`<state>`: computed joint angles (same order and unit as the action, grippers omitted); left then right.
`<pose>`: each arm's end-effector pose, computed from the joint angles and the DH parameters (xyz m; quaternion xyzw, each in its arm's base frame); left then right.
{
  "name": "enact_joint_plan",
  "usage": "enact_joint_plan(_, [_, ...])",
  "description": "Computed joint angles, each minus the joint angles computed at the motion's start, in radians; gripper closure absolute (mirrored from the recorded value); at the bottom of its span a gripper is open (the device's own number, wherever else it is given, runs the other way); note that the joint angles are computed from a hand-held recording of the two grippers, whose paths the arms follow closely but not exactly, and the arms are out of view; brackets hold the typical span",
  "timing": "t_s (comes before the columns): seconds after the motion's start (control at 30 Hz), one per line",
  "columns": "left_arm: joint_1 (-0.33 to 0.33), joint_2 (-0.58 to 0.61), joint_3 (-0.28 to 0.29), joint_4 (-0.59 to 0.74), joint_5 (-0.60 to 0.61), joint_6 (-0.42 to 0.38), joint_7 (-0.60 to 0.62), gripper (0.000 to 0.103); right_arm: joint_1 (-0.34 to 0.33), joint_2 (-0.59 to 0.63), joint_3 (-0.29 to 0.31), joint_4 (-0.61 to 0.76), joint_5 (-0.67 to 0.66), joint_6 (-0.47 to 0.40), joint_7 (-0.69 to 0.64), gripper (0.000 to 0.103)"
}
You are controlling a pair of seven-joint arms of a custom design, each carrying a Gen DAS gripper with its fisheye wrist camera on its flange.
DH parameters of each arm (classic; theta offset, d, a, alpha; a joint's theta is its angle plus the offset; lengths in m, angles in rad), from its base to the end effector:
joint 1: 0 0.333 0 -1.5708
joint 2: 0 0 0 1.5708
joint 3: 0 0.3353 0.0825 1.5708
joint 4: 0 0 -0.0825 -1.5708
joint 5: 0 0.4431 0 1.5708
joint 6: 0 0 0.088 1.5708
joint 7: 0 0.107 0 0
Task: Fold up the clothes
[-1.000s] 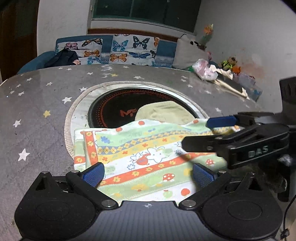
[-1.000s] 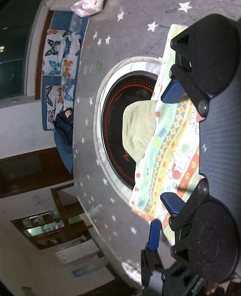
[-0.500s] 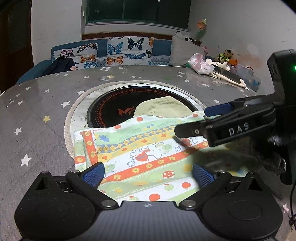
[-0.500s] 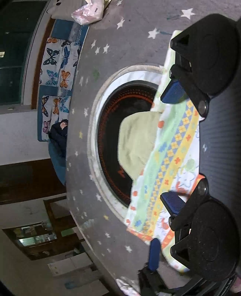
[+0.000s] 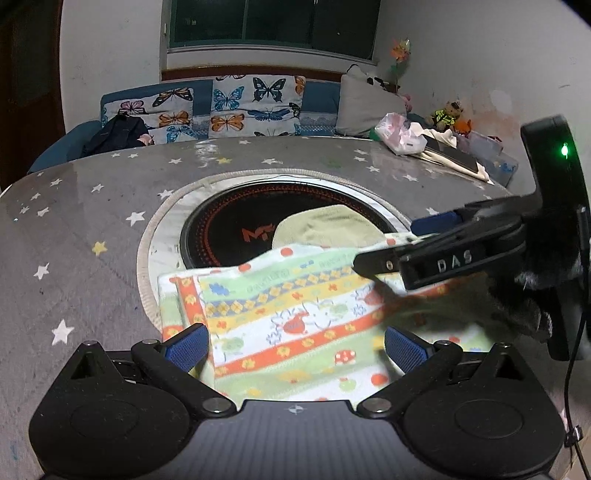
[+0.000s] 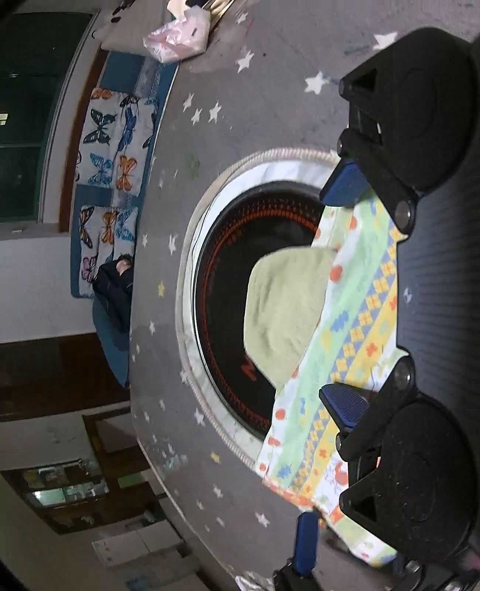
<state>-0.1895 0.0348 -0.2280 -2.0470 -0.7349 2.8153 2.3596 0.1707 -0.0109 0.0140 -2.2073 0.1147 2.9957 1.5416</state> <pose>0.6095 -0.2329 0.4892 -0.4307 0.8054 -0.3809 0.1442 0.6150 0.1066 0.4647 -0.6853 0.6153 -0.2300 0.3145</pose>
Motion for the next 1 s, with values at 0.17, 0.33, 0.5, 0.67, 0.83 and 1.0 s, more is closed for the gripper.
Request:
enact_joint_plan(0.17, [0.006,0.016,-0.001,0.022,0.009,-0.016,-0.015,0.000,-0.019,-0.001,-0.010,-0.006,-0.124,0.003,0.128,0.000])
enact_joint_plan(0.33, [0.006,0.039,-0.001,0.054,0.067,-0.007,-0.124,0.000,-0.073,-0.031,-0.001,-0.035,-0.439,0.039,0.374,0.000])
enact_joint_plan(0.5, [-0.020,0.095,0.016,0.119,0.332,0.007,-0.410,0.000,-0.108,-0.034,0.014,-0.026,-0.742,-0.004,0.583,0.000])
enact_joint_plan(0.67, [-0.061,0.163,0.061,0.203,0.662,-0.026,-0.737,0.000,-0.106,-0.040,0.004,-0.035,-0.790,0.017,0.639,0.000])
enact_joint_plan(0.83, [-0.081,0.223,0.087,0.272,0.847,-0.057,-0.934,0.000,-0.105,-0.041,0.003,-0.040,-0.793,0.001,0.625,0.000])
enact_joint_plan(1.0, [-0.069,0.246,0.082,0.290,0.926,-0.077,-1.004,0.000,-0.108,-0.046,0.004,-0.040,-0.811,-0.026,0.639,0.000])
